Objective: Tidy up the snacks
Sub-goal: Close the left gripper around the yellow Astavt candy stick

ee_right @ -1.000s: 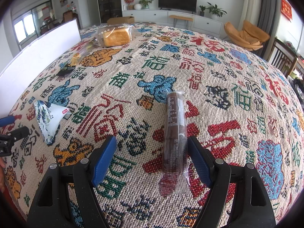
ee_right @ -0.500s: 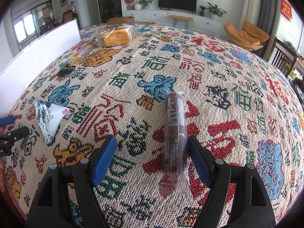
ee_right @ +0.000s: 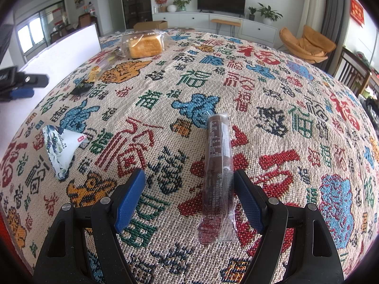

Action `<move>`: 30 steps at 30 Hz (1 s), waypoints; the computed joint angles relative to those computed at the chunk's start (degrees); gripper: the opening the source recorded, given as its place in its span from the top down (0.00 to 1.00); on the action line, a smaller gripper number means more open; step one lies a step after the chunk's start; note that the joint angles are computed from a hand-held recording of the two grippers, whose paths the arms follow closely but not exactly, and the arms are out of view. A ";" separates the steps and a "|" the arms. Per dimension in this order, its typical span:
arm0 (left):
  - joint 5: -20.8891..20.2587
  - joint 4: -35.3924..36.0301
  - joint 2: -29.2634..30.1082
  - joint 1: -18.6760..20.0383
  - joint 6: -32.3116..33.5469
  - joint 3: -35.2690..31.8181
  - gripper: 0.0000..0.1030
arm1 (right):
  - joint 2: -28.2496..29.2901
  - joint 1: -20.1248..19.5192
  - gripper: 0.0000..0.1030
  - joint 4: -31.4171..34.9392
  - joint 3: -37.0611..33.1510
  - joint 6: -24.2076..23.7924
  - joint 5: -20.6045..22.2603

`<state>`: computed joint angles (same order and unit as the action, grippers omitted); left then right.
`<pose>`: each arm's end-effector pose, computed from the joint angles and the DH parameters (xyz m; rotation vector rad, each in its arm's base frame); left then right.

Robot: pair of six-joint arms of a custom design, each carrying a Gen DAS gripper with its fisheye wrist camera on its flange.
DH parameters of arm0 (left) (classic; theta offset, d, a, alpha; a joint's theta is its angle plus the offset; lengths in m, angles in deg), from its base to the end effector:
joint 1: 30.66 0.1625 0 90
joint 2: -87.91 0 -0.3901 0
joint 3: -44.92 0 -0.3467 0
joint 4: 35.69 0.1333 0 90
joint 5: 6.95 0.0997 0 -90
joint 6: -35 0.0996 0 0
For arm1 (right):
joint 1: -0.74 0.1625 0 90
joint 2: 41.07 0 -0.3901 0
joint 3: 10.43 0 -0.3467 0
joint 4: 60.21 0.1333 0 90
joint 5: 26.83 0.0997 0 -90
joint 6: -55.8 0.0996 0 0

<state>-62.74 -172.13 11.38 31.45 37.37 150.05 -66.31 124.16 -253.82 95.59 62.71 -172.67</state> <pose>-0.0738 -0.5441 0.3280 0.5509 2.5132 -0.5681 0.3300 -0.4077 -0.0262 0.2780 -2.2169 0.8269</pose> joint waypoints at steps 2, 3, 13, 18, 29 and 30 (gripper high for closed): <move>-0.63 -0.42 3.95 0.54 -0.14 -2.45 0.00 | -0.01 -0.01 0.23 -0.04 0.01 -0.03 0.00; -0.56 -0.40 5.60 0.67 -0.32 -3.39 0.01 | 0.00 0.00 0.23 -0.03 0.00 -0.02 0.00; 6.67 -6.39 11.89 0.08 7.37 -3.56 0.48 | 0.02 -0.03 0.23 -0.15 0.02 -0.07 0.07; 4.02 0.79 5.77 0.58 7.81 -1.27 0.71 | -0.02 -0.01 0.23 -0.14 0.02 -0.03 0.16; 3.13 15.87 -19.72 -3.42 4.24 14.96 0.12 | 0.00 -0.06 0.22 -0.21 -0.04 -0.13 0.23; 3.96 13.90 -20.52 -4.19 5.33 16.32 0.08 | 0.02 -0.04 0.22 -0.18 -0.05 -0.11 0.20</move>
<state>-58.78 -158.23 -9.14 27.27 42.70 166.37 -66.29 124.12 -254.00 95.53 62.61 -172.48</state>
